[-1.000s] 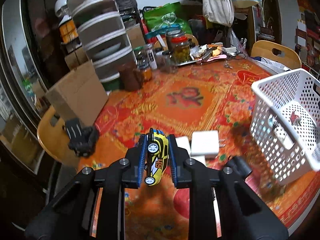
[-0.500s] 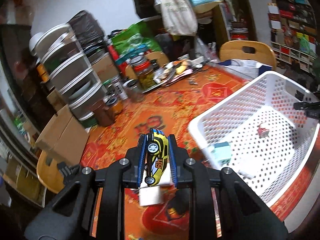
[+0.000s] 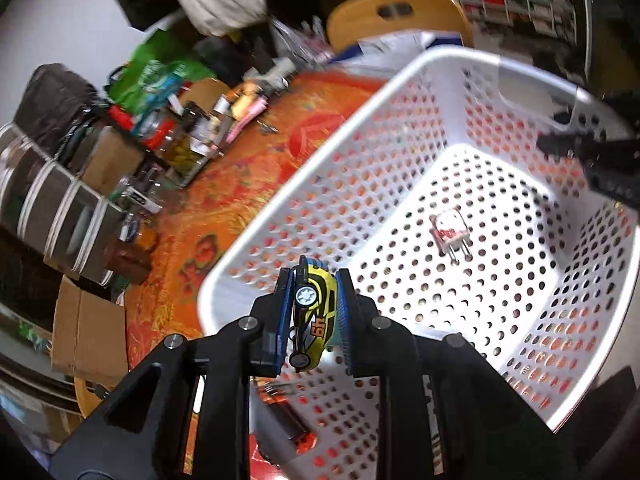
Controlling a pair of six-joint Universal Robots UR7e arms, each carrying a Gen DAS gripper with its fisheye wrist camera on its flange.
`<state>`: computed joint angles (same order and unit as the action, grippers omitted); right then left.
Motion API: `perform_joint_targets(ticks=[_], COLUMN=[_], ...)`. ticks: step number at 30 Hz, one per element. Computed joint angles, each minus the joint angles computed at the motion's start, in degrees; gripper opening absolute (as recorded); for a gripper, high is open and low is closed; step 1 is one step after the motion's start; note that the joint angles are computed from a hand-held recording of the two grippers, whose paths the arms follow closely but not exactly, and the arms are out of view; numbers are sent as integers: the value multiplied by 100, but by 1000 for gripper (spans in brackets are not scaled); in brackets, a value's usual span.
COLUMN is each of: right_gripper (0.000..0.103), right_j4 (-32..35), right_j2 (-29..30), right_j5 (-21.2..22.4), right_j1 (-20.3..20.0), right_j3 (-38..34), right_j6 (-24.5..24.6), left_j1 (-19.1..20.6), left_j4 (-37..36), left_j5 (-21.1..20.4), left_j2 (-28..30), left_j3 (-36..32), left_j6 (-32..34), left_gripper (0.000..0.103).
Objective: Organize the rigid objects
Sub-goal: 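Carry the yellow toy car with the left tool over the basket and release, then move the left tool back to the white square chargers and grasp one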
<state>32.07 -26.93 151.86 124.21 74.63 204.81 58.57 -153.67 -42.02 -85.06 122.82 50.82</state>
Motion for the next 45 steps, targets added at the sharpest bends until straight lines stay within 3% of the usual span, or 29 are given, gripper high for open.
perform_joint_targets(ticks=[5, 11, 20, 22, 24, 27, 29, 32, 35, 40, 43, 45], right_gripper=[20, 20, 21, 21, 21, 21, 21, 21, 21, 21, 21, 21], right_j4=[-12, -57, -68, -28, 3, 77, 116, 154, 177, 193, 201, 227], right_j2=[-1, -14, -24, -8, 3, 35, 53, 65, 74, 89, 81, 78], right_j5=[-2, -32, -42, -39, -38, -21, -16, -7, 15, 27, 15, 12], right_j1=[-3, -6, -2, -2, -6, -4, -7, -8, -10, -18, -24, -21], right_j3=[-1, 6, 20, -2, -7, -31, -50, -63, -74, -96, -86, -75], right_j6=[-12, -62, -65, -33, 0, 54, 78, 99, 95, 95, 128, 171], left_j1=[26, 117, 223, 212, 201, 305, 527, 992, 1414, 2379, 2703, 2913], left_j4=[6, 314, 566, 620, 199, 393, 783, 608, 307, 1031, 898, 1030], left_j5=[431, 675, 440, 344, 129, -680, -1361, -1964, -1800, -1752, -1380, -1360], left_j2=[463, 804, 862, 806, 674, 108, -306, -697, -622, 104, 545, 738], left_j3=[-28, -135, -374, -415, -350, -533, -884, -1239, -1593, -2718, -2955, -3101], left_j6=[94, -15, -167, -208, -33, -375, -782, -836, -759, -1331, -1182, -1309], left_gripper=[19, 19, 21, 30, 60, 75, 83, 103, 103, 103, 103, 103])
